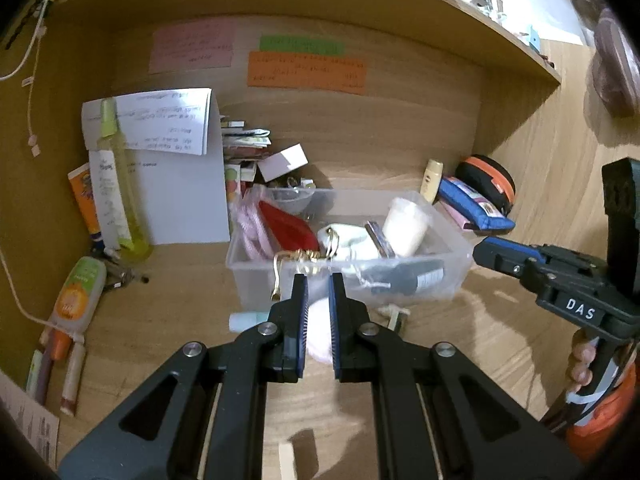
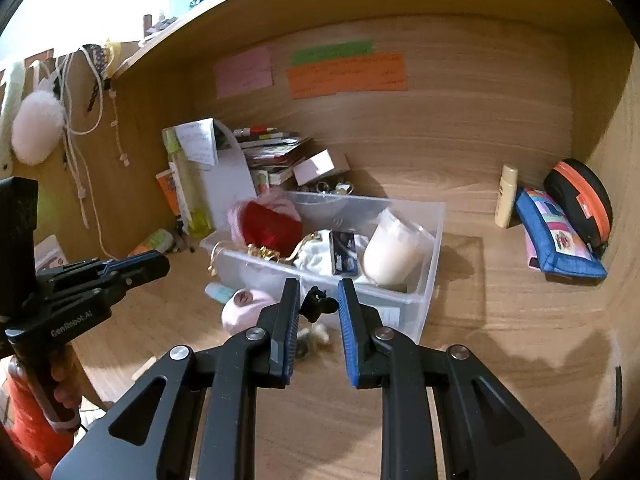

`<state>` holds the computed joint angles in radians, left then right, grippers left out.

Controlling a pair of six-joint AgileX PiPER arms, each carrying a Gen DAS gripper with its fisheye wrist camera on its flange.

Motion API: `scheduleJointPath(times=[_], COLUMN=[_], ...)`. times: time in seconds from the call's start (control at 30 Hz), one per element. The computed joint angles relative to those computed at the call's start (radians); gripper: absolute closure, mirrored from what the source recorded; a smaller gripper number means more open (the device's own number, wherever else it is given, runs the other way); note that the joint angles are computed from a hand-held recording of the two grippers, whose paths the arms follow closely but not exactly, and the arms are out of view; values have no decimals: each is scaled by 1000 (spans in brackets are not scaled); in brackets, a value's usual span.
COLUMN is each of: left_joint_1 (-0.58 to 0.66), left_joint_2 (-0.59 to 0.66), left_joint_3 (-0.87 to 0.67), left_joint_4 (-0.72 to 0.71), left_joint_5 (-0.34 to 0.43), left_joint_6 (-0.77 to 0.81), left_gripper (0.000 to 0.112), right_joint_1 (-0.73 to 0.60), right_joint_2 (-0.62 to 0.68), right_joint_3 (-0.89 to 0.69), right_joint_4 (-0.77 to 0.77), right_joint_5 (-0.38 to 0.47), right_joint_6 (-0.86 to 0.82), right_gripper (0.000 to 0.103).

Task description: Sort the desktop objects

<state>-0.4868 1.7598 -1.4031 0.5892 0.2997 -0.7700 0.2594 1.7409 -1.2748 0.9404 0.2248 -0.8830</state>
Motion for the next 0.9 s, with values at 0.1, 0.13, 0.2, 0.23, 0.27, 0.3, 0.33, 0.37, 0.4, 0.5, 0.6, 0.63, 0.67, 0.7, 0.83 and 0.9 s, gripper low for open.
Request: scheduleJointPath(times=[0.1,0.13,0.2,0.23,0.27,0.3,0.33,0.37,0.4,0.5,0.6,0.63,0.67,0.7,0.83,0.9], left_joint_1=[17,24,38,43,50,60,68,72,77,94,102,102,99,93,66,55], left_joint_2=[35,46,71,78,81,78,72,60,45,7,-25,-35,-44,-51,-66,-72], left_joint_3=[-61,-80,-125,-138,-145,-144,-134,-114,-86,-15,54,77,100,123,178,199], left_joint_4=[-117,-164,-240,-261,-292,-351,-406,-424,-441,-545,-613,-636,-644,-644,-599,-551], left_joint_5=[7,11,26,34,39,43,48,52,57,97,127,130,131,129,128,118], left_joint_6=[123,170,250,275,311,375,436,459,484,603,665,681,684,682,630,582], left_gripper=[104,104,104,104,104,104,104,104,104,104,103,103,103,103,103,103], right_joint_1=[-19,-24,-29,-33,-38,-46,-50,-52,-53,-63,-67,-66,-67,-65,-47,-37], right_joint_2=[36,48,69,82,90,97,103,108,111,124,131,134,136,138,130,120], right_joint_3=[-51,-68,-102,-122,-133,-140,-147,-150,-152,-164,-170,-172,-173,-174,-156,-141], right_joint_4=[13,-2,-62,-95,-87,-62,-50,-50,-51,-44,-45,-46,-42,-46,-47,-42], right_joint_5=[26,31,36,41,52,65,75,78,79,94,96,99,104,105,94,85], right_joint_6=[-4,12,68,101,94,71,61,61,63,66,75,79,80,86,91,83], right_gripper=[86,86,86,86,86,86,86,86,86,86,86,86,86,86,86,86])
